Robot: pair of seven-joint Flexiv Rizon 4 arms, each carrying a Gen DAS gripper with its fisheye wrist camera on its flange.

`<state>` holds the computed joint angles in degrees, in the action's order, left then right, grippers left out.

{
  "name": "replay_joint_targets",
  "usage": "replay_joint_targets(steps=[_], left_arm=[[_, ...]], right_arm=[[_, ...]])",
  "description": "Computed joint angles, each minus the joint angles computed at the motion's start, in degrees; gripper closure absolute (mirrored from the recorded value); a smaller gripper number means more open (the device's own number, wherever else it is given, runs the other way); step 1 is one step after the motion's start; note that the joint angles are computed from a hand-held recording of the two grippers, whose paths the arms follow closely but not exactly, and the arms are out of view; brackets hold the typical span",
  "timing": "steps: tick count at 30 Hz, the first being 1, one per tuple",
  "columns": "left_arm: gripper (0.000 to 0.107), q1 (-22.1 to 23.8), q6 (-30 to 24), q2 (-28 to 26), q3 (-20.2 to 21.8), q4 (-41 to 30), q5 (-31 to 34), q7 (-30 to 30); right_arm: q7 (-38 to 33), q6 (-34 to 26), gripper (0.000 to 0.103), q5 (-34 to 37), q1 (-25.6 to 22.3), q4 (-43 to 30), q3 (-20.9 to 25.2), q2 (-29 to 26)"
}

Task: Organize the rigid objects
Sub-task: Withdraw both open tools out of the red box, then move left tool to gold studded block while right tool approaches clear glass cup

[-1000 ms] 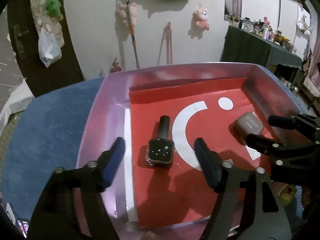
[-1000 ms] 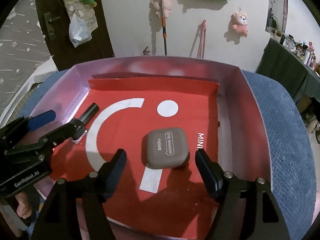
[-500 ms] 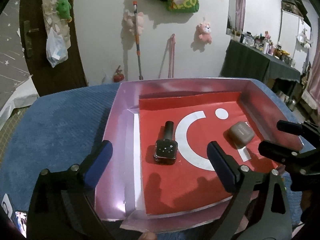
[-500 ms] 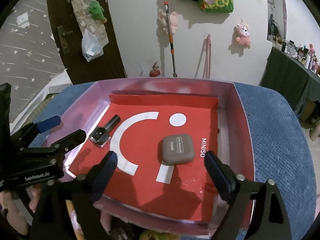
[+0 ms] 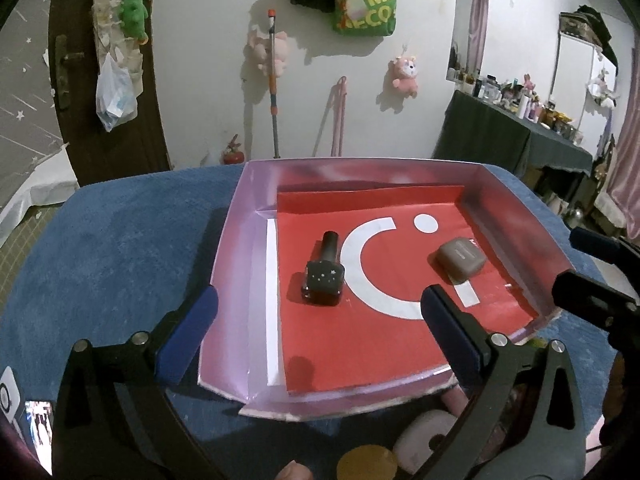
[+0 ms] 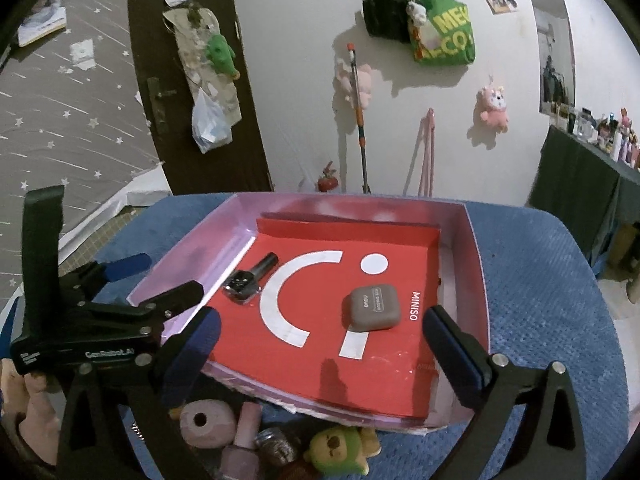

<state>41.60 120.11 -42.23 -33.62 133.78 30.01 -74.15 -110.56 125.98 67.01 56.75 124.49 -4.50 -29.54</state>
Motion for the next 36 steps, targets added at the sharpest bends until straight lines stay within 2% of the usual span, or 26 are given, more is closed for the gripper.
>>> replay_joint_targets(steps=[5,10,12,17,24,29,36], left_arm=[[0.004,1.96,1.95,-0.21,-0.42,1.67,2.04,-0.66],[0.004,5.53,0.88,-0.42,-2.64,3.53,3.73,-0.88],[0.004,4.97,2.58,-0.04,-1.45,4.55,3.67,-0.55],[0.004,-0.11,8.69,2.01,5.71,6.28,4.1,-1.44],[0.004,0.15,11.9,1.37,8.92,7.25,9.11,-5.24],[0.004,-4.36,17.58,1.23,15.53,7.81,9.36,-6.63],[0.004,-2.33,15.79,0.95,16.25,7.55,14.7,-10.27]], right_arm=[[1.57,5.76,0.0,-0.42,-2.24,1.32,5.55,0.02],[1.66,10.85,0.0,0.39,-4.32,1.77,10.57,-0.62],[2.72,12.74,0.0,0.05,-5.22,2.19,12.56,-1.16],[5.48,16.33,0.0,-0.27,-6.05,3.32,15.96,-2.5],[7.35,20.9,0.0,0.89,-4.9,3.7,18.5,-5.05],[8.31,24.08,0.0,1.23,-4.11,3.92,20.15,-7.16],[15.7,26.53,0.0,-1.68,-4.08,6.03,21.89,-10.01]])
